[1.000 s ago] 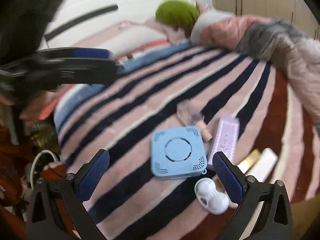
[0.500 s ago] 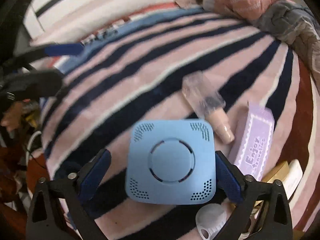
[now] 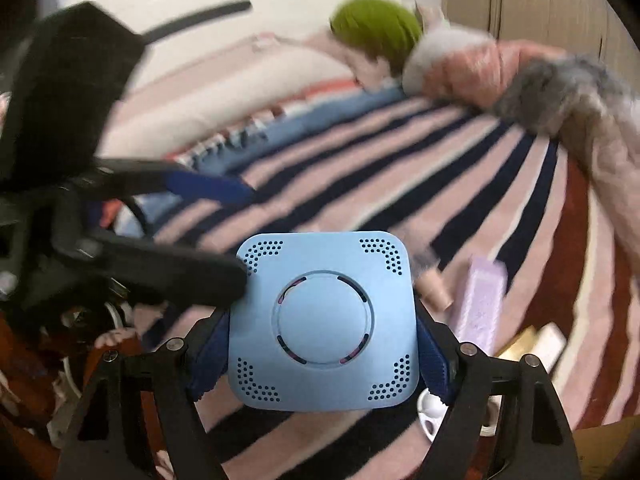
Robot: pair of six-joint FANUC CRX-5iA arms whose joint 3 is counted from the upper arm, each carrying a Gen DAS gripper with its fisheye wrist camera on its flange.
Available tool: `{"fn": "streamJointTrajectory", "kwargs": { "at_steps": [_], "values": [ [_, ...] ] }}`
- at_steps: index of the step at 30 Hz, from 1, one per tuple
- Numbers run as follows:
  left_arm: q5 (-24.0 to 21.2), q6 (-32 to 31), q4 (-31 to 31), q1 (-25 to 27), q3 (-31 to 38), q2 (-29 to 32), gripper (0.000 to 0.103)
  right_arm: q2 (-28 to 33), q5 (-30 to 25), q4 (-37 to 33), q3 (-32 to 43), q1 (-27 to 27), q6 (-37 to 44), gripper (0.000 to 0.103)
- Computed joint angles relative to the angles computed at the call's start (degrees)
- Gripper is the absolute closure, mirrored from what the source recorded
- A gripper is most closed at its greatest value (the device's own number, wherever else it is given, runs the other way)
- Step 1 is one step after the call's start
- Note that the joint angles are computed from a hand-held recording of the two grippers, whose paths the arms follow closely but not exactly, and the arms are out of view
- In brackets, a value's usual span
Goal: Organize rigid objects
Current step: 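Grasp the light-blue square box with the right gripper, then lower the blue box into the cardboard box and open the right gripper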
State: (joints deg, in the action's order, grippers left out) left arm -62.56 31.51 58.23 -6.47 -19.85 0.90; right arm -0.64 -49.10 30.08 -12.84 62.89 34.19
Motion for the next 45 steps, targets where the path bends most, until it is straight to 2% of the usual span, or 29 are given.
{"fn": "streamJointTrajectory", "kwargs": {
  "at_steps": [2, 3, 5, 7, 13, 21, 26, 27, 29, 30, 31, 33, 37, 40, 45],
  "values": [
    [-1.28, 1.12, 0.57, -1.21, 1.24, -0.04, 0.03, -2.68, -0.34, 3.81, -1.27, 1.72, -2.81, 0.026],
    [-2.27, 1.19, 1.42, -1.89, 1.83, 0.06, 0.033, -3.57, -0.76, 5.37, -1.75, 2.52, -4.26, 0.026],
    [-4.01, 0.77, 3.83, -3.4, 2.85, 0.27, 0.047, -5.82, -3.12, 8.82, -2.61, 4.16, -6.85, 0.026],
    [-3.91, 0.69, 4.62, -5.82, 4.24, -0.02, 0.056, -7.86, -5.49, 12.09, -3.83, 5.38, -9.18, 0.026],
    [-1.62, 4.09, 2.99, -15.27, 11.98, 3.03, 0.058, -16.43, -14.56, 17.58, -8.84, 9.14, -15.85, 0.026],
    [-2.81, 11.07, -1.27, -27.94, 26.38, 14.0, 0.058, -28.77, -35.55, 16.56, -13.62, 17.25, -24.67, 0.026],
    [-3.12, 14.85, -5.68, -31.63, 32.81, 18.72, 0.057, -33.05, -43.71, 14.12, -15.61, 20.16, -27.34, 0.026],
    [-2.26, 16.23, -7.79, -32.16, 33.95, 19.04, 0.053, -33.25, -43.98, 13.46, -15.76, 19.44, -27.22, 0.025],
    [-1.17, 17.47, -9.77, -32.39, 34.45, 18.88, 0.03, -32.63, -45.46, 11.9, -15.34, 18.12, -27.03, 0.025],
    [-0.26, 17.55, -10.19, -32.39, 34.19, 18.5, 0.026, -32.6, -45.94, 11.64, -15.58, 17.79, -26.9, 0.024],
    [0.32, 16.95, -10.18, -32.07, 33.48, 17.91, 0.024, -32.18, -46.53, 11.28, -15.52, 17.63, -26.81, 0.017],
    [1.35, 16.93, -11.14, -31.58, 32.88, 16.97, 0.024, -31.61, -47.73, 10.98, -15.59, 17.98, -26.82, 0.009],
    [4.32, 16.93, -13.34, -29.82, 30.29, 13.94, 0.019, -31.03, -48.68, 11.48, -15.72, 19.89, -26.97, 0.008],
    [5.51, 16.32, -13.21, -27.66, 27.59, 11.49, 0.019, -32.15, -44.84, 11.34, -16.05, 20.03, -26.37, 0.007],
    [8.34, 14.81, -13.67, -22.52, 21.18, 5.53, 0.019, -29.12, -38.43, 11.67, -13.9, 18.26, -24.37, 0.006]
  ]
}}
